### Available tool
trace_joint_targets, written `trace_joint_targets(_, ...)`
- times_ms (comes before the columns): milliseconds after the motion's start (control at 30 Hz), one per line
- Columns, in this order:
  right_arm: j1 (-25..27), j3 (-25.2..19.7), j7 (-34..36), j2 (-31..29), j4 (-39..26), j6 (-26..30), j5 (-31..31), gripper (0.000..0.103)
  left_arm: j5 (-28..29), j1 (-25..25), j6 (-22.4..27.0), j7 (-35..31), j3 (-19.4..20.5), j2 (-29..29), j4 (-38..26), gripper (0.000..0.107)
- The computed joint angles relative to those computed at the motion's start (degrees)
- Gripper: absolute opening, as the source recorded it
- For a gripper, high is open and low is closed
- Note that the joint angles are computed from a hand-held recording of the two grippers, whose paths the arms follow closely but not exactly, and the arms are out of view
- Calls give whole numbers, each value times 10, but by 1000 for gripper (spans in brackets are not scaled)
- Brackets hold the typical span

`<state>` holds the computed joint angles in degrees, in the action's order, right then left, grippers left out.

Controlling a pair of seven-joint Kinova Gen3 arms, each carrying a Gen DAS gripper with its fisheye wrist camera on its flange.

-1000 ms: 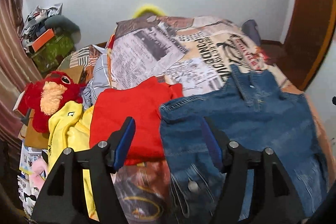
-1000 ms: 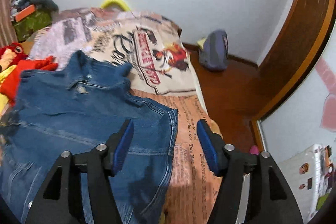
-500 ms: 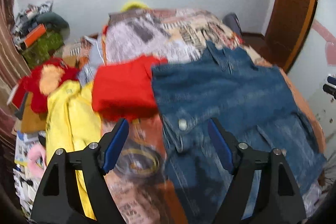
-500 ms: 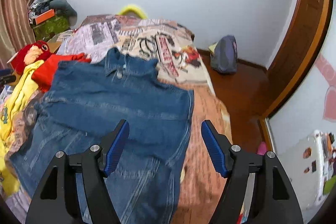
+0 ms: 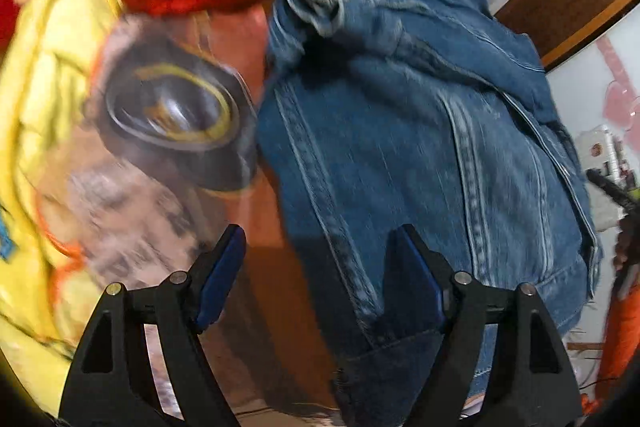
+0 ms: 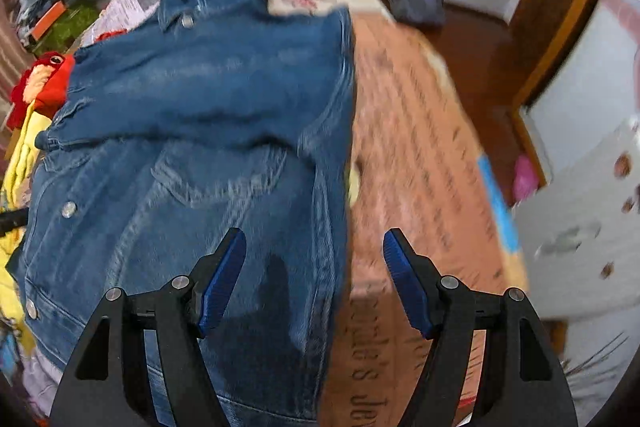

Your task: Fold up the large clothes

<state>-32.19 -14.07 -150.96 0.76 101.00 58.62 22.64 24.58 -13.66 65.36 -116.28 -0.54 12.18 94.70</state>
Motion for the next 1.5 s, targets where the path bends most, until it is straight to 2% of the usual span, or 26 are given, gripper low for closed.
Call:
trace_joint_targets(100, 15, 10, 23, 2, 25, -39, -52, 68, 43, -17, -15, -11, -4, -4, 36, 77)
trace_joint_targets(167, 19, 12, 18, 2, 38, -63, -59, 68, 83, -37, -8, -9, -10, 0, 53, 77)
trace_joint_targets(233, 21, 12, 7, -3, 48, -81, -57, 68, 100, -43, -5, 2, -14, -3, 66, 76)
trace_joint_targets(300, 26, 13, 9, -7, 53, -93, -63, 68, 119, -48, -14, -6, -15, -16, 85, 67)
trace_joint_targets(367, 33, 15, 19, -13, 61, -113, -77, 65, 130, -49, -13, -16, -16, -25, 94, 52)
trace_joint_targets(400, 38, 18, 34, -17, 67, -130, -94, 55, 133, -49, -8, -20, -16, -28, 94, 48)
trace_joint_targets(433, 44, 22, 55, -19, 70, -144, -118, 45, 135, -46, -4, -28, -15, -31, 93, 37)
trace_joint_targets(467, 48, 23, 68, -19, 72, -152, -133, 40, 138, -44, -1, -35, -14, -32, 90, 26)
trace_joint_targets(500, 50, 22, 73, -18, 70, -153, -139, 29, 135, -39, 0, -37, -13, -34, 83, 20)
trace_joint_targets(533, 51, 20, 73, -14, 62, -146, -136, 19, 126, -29, -8, -32, -10, -37, 74, 10)
trace_joint_targets(567, 51, 18, 72, -10, 55, -139, -130, 14, 122, -24, -11, -31, -10, -41, 71, 6)
trace_joint_targets(600, 50, 17, 72, -8, 49, -136, -125, 9, 120, -20, -15, -33, -9, -48, 69, 5)
trace_joint_targets(700, 50, 17, 79, -13, 34, -134, -121, 8, 125, -14, -19, -32, -13, -60, 49, 4)
trace_joint_targets(867, 40, 2, 69, -20, -18, -108, -29, 7, 135, -6, -28, -35, -17, -79, 7, 4)
trace_joint_targets(967, 42, 2, 68, -25, -38, -103, 5, 7, 150, -4, -32, -40, -21, -86, -22, 4)
trace_joint_targets(1100, 51, 11, 49, -13, -59, -111, 36, 7, 138, 9, -86, -18, -12, -84, -52, 4)
trace_joint_targets(1167, 53, 17, 24, -1, -60, -112, 48, 7, 105, 5, -119, 19, 10, -79, -58, 4)
trace_joint_targets(1200, 54, 21, 10, 11, -64, -104, 54, 7, 84, 18, -133, 42, 6, -72, -62, 4)
trace_joint_targets(1267, 52, 31, -1, 33, -69, -90, 56, 7, 37, 53, -154, 89, -13, -52, -70, 4)
trace_joint_targets(1333, 45, 46, -3, 49, -70, -79, 51, 8, -9, 102, -174, 124, -48, -28, -72, 4)
trace_joint_targets(1400, 53, 52, 18, 58, -67, -85, 29, 8, -56, 133, -173, 157, -63, -5, -76, 5)
trace_joint_targets(1467, 54, 58, 33, 65, -65, -88, 14, 8, -101, 136, -177, 185, -46, 11, -73, 8)
trace_joint_targets(1500, 53, 60, 39, 65, -63, -91, 12, 11, -124, 135, -185, 196, -35, 14, -67, 9)
